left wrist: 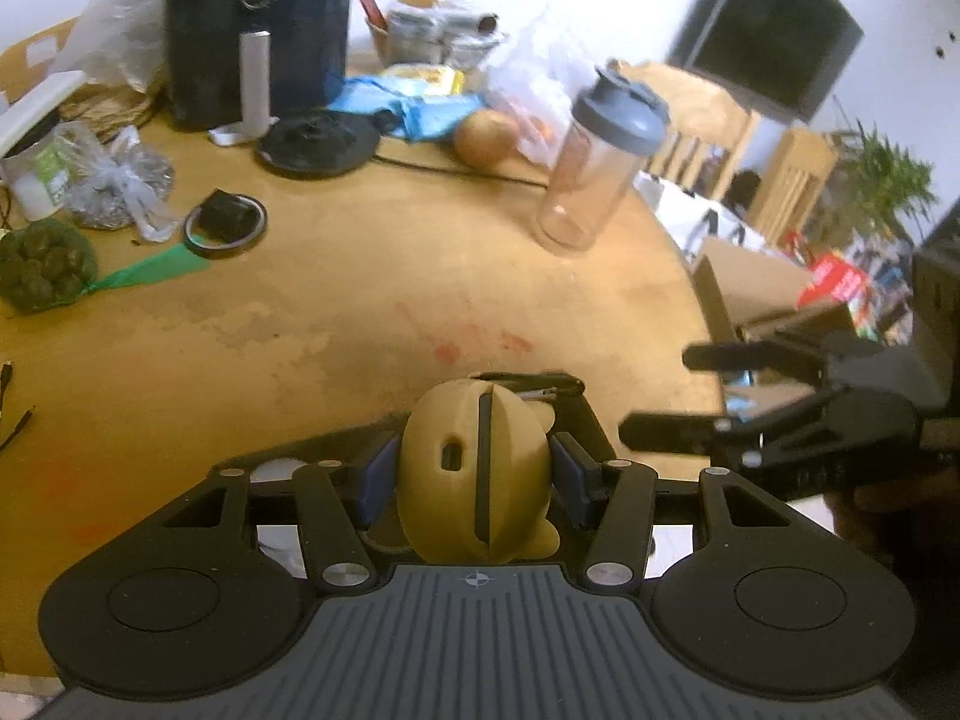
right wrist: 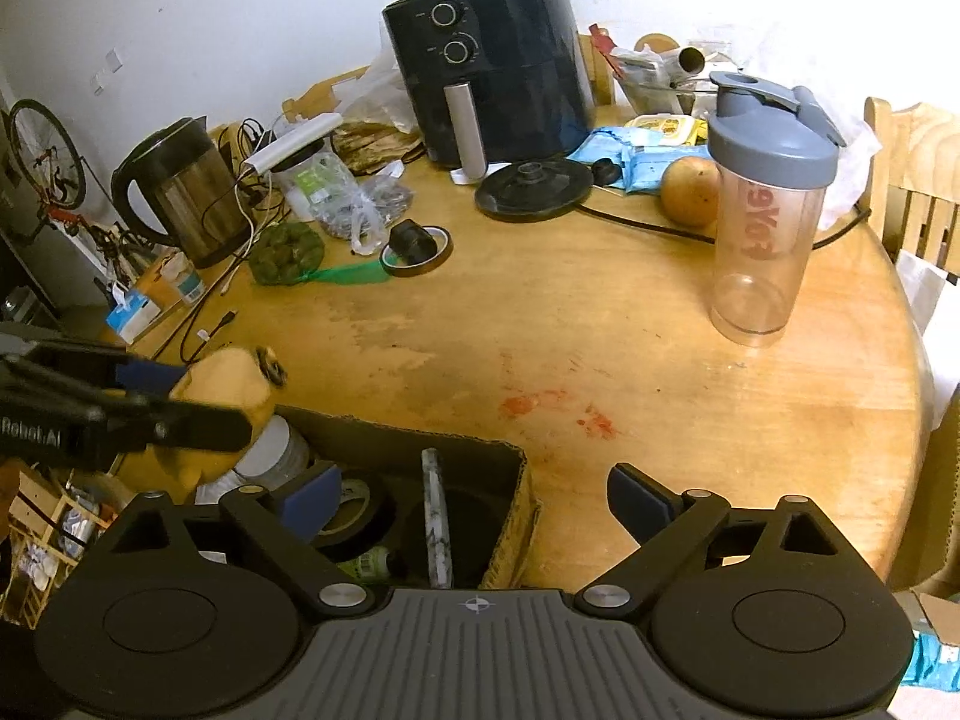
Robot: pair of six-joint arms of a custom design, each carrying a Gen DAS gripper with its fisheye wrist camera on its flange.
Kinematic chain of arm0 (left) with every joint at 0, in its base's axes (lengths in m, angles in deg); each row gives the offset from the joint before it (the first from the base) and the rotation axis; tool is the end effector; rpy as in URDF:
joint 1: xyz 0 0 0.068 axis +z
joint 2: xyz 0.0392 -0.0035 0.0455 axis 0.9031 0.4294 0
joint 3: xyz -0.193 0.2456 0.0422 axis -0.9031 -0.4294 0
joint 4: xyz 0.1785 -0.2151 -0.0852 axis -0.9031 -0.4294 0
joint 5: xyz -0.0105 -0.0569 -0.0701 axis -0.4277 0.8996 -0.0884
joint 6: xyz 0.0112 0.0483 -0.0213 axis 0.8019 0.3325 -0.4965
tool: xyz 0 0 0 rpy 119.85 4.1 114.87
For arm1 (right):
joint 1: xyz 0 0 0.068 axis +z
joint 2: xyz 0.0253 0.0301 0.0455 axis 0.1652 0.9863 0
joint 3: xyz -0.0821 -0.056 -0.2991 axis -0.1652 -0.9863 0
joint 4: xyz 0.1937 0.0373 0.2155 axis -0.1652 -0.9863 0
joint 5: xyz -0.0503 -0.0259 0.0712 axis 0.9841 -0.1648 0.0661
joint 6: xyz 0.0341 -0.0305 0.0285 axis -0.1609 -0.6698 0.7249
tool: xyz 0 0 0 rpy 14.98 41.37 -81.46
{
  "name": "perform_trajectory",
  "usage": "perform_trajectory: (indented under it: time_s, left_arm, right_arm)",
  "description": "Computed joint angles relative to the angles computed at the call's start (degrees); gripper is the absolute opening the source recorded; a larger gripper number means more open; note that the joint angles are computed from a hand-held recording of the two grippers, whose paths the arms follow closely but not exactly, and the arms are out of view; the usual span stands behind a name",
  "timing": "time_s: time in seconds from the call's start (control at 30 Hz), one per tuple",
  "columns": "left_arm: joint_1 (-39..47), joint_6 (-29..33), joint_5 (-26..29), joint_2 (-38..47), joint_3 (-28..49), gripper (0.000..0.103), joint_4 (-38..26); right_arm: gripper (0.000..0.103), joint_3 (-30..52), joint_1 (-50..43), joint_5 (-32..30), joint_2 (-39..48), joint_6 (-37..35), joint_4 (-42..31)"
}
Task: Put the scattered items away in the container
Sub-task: 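Carry the yellow toy with the left gripper while the right gripper carries the stick to the box, then open both grippers to drop the yellow toy and marble stick into the box, then withdraw both grippers from the box back over the table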
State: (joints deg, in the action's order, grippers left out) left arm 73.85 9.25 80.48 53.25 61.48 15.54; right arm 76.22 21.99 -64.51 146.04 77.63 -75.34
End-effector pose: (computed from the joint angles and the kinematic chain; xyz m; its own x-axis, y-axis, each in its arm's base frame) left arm 0.2029 0.0205 0.2433 -0.8478 0.0325 -0.5294 0.1700 0.9621 -0.2132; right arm 0.2369 0.0656 0.2187 -0.7513 -0.1915 -0.6316 -0.4412 0.8575 0.2647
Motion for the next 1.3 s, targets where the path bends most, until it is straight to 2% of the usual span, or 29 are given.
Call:
perform_trajectory:
  time_s: [0.17,0.23,0.4,0.57,1.07,1.3]
  left_arm:
    - [1.8,0.9,3.3,-1.0,-0.3,0.057,0.2]
    - [1.5,0.4,1.9,-1.3,-0.3,0.072,0.5]
    - [2.6,-0.9,1.1,-1.8,-0.3,0.072,1.2]
    - [4.7,-1.4,1.4,-2.0,-0.2,0.072,1.4]
    - [10.3,-3.3,3.6,-2.4,0.0,0.072,2.7]
    - [10.6,-3.4,2.6,-1.2,0.6,0.072,3.0]
  right_arm:
    - [0.097,-0.2,-0.2,0.1,0.0,0.0,0.1]
    - [0.097,-0.1,-0.1,0.1,0.1,0.3,0.1]
    - [0.097,0.2,0.5,0.5,0.7,0.3,0.5]
    - [0.103,0.8,1.6,0.8,1.4,0.9,1.0]
    - [0.103,3.2,3.7,1.3,5.1,0.4,2.2]
    - [0.103,4.0,3.6,1.4,6.1,0.5,2.0]
